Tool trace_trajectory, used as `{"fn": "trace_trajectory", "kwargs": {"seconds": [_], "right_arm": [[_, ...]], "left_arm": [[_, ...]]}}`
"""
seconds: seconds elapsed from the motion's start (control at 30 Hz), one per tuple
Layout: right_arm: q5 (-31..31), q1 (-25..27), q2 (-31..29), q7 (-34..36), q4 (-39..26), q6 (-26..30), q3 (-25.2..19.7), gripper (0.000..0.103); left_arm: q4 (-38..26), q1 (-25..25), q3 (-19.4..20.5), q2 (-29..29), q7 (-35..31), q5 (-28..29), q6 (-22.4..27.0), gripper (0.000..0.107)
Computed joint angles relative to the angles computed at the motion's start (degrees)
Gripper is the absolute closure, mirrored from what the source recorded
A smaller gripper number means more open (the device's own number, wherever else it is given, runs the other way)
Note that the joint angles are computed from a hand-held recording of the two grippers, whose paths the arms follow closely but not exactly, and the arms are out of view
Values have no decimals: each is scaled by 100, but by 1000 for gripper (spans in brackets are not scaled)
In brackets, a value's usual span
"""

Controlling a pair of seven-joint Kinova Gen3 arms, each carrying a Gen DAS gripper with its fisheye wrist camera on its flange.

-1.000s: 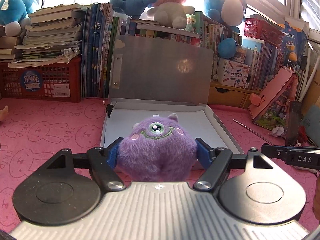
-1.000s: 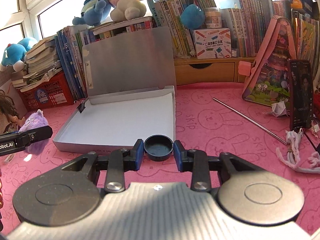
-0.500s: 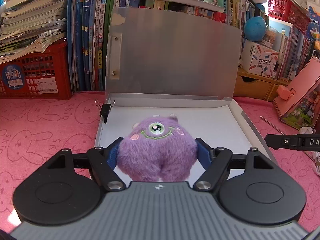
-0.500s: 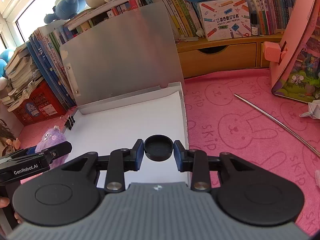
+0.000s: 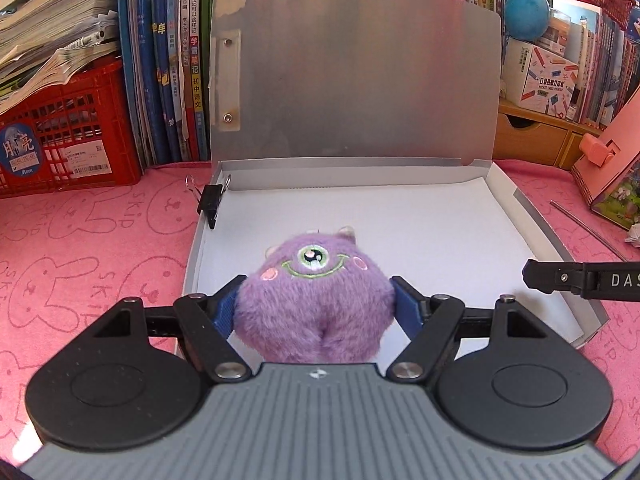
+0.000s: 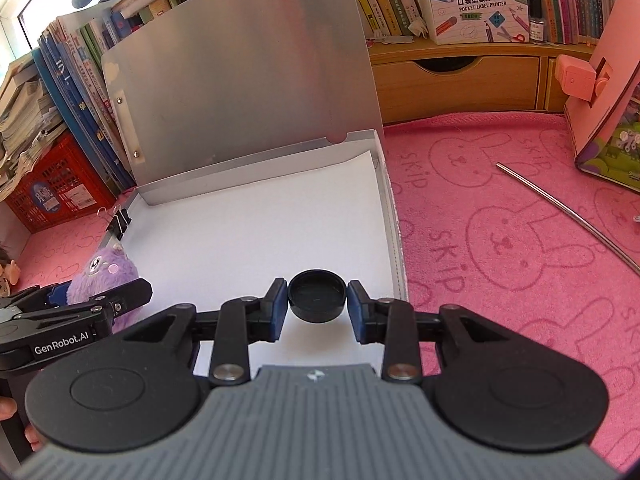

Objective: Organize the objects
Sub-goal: 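Open the left tool to drop the plush while the right tool releases the cap in the box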

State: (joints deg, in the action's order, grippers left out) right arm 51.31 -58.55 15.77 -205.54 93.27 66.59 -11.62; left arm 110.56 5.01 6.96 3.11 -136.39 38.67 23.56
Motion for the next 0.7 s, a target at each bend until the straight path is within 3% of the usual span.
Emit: {"fn": "trace_trajectory", "kwargs": {"seconds": [0.4, 0.43, 0.7], "right_arm": [[-2, -54, 114, 12, 58, -53, 38, 62], [10, -74, 130, 6, 41, -13, 43, 49], [97, -247, 110, -31, -38, 269, -3, 40]], "left_arm": [[73, 132, 68, 52, 442, -650, -255, 27], [75, 164, 31, 36, 416, -652, -238, 27], [257, 37, -81, -325, -652, 365, -83, 18]]}}
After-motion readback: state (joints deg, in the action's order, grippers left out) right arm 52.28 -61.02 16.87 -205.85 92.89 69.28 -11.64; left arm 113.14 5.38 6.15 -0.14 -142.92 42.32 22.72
